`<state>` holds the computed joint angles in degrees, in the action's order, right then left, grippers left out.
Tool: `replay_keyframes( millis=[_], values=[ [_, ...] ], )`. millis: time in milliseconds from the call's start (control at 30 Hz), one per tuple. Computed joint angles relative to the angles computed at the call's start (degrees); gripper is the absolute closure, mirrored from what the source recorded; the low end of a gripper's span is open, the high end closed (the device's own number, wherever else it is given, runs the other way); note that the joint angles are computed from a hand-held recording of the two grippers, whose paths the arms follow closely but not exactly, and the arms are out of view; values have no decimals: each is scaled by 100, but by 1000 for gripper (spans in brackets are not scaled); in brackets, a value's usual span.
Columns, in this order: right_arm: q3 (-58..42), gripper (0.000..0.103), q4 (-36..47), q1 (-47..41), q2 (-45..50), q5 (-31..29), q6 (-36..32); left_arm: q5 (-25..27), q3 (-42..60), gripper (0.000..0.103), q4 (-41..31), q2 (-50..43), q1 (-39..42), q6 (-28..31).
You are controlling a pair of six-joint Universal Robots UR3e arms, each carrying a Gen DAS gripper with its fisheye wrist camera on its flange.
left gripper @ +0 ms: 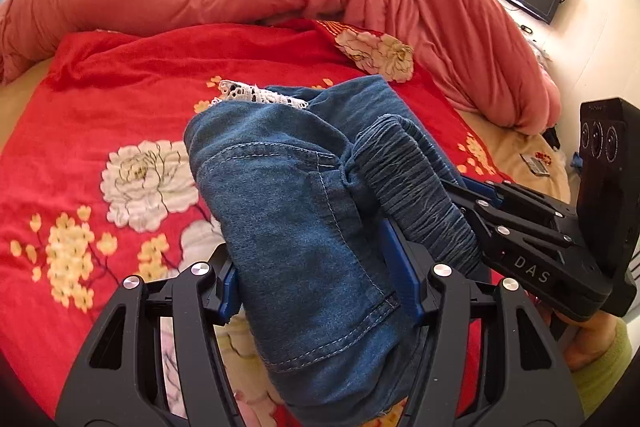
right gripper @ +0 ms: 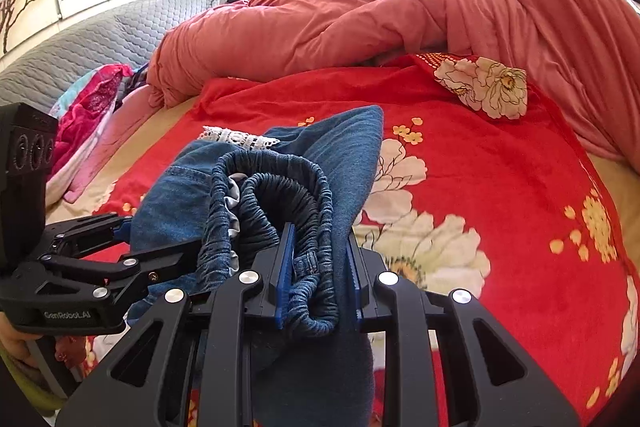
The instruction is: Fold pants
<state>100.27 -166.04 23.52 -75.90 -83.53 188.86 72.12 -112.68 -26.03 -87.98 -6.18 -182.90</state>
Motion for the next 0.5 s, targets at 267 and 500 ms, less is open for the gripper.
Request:
replay_keyframes(
  millis=[267,500],
  values=[
    [-605,81,165,-117,638,94,-68,160,205,50,277,-554,23,58],
    [-749,81,319,-120,1035,11,-70,346,110,50,507,-891,3,26]
  ],
)
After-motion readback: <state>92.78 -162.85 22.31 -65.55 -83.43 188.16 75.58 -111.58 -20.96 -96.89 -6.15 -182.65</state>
